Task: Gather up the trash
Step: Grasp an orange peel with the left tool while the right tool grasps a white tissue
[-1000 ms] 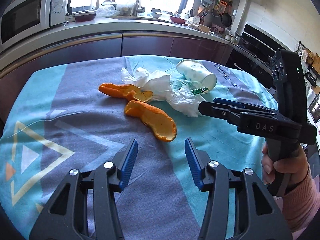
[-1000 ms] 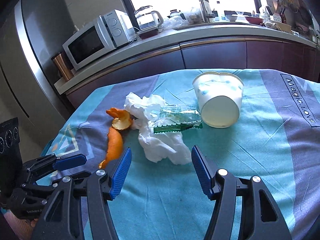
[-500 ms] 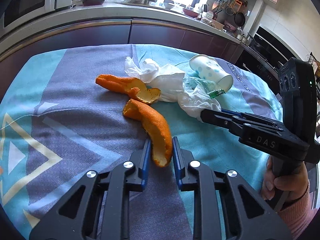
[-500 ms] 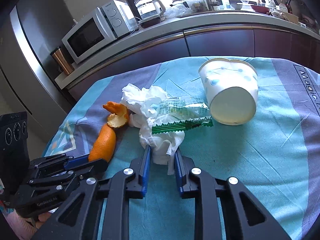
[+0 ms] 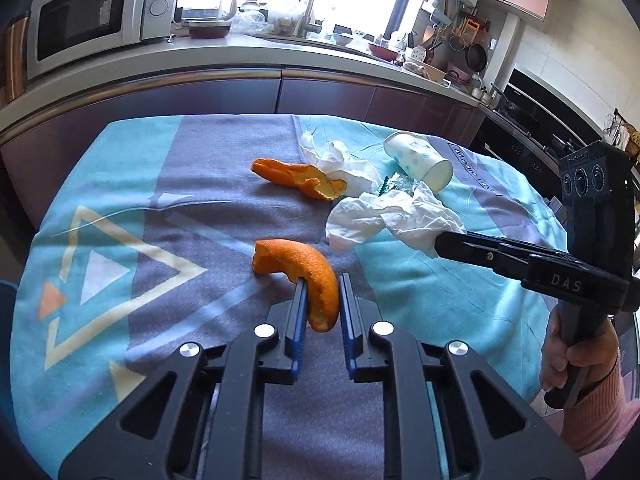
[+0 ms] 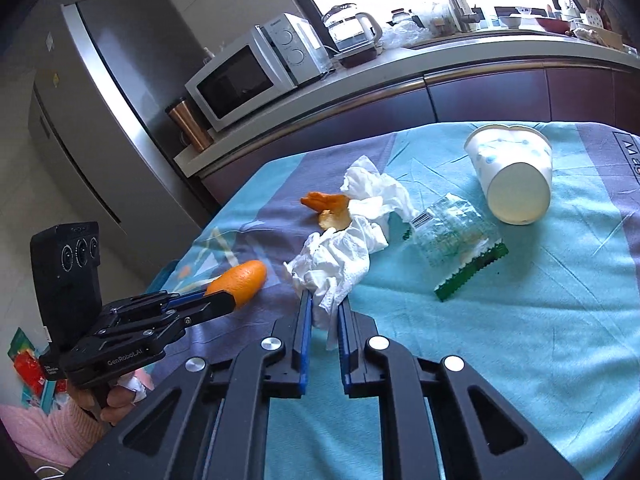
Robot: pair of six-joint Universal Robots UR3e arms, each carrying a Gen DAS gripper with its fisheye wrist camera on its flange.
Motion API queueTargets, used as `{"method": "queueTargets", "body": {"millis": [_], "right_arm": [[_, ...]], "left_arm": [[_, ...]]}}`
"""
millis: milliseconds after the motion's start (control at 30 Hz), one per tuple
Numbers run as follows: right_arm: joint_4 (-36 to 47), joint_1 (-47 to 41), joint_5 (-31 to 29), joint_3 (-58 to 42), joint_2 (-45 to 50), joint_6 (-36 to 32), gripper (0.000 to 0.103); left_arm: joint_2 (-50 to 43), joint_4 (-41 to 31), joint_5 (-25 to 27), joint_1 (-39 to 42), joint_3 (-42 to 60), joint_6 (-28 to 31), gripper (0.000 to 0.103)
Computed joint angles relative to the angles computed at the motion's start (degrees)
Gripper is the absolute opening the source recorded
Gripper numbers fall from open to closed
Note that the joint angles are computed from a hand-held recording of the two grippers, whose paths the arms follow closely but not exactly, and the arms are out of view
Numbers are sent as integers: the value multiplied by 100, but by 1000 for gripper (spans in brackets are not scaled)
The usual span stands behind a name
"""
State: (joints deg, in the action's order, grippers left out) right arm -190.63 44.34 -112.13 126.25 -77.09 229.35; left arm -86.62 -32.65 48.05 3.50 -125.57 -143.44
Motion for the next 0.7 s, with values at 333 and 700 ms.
{"method": "queueTargets", "body": {"millis": [333, 700], "right_arm": [[-67, 326, 85, -789, 561, -111, 11], [84, 412, 377, -1734, 1195, -343, 11]], "left_arm": [[1349, -1480, -487, 1311, -618, 1274, 15], [2532, -3225, -832, 2444, -737, 2457, 14]]}}
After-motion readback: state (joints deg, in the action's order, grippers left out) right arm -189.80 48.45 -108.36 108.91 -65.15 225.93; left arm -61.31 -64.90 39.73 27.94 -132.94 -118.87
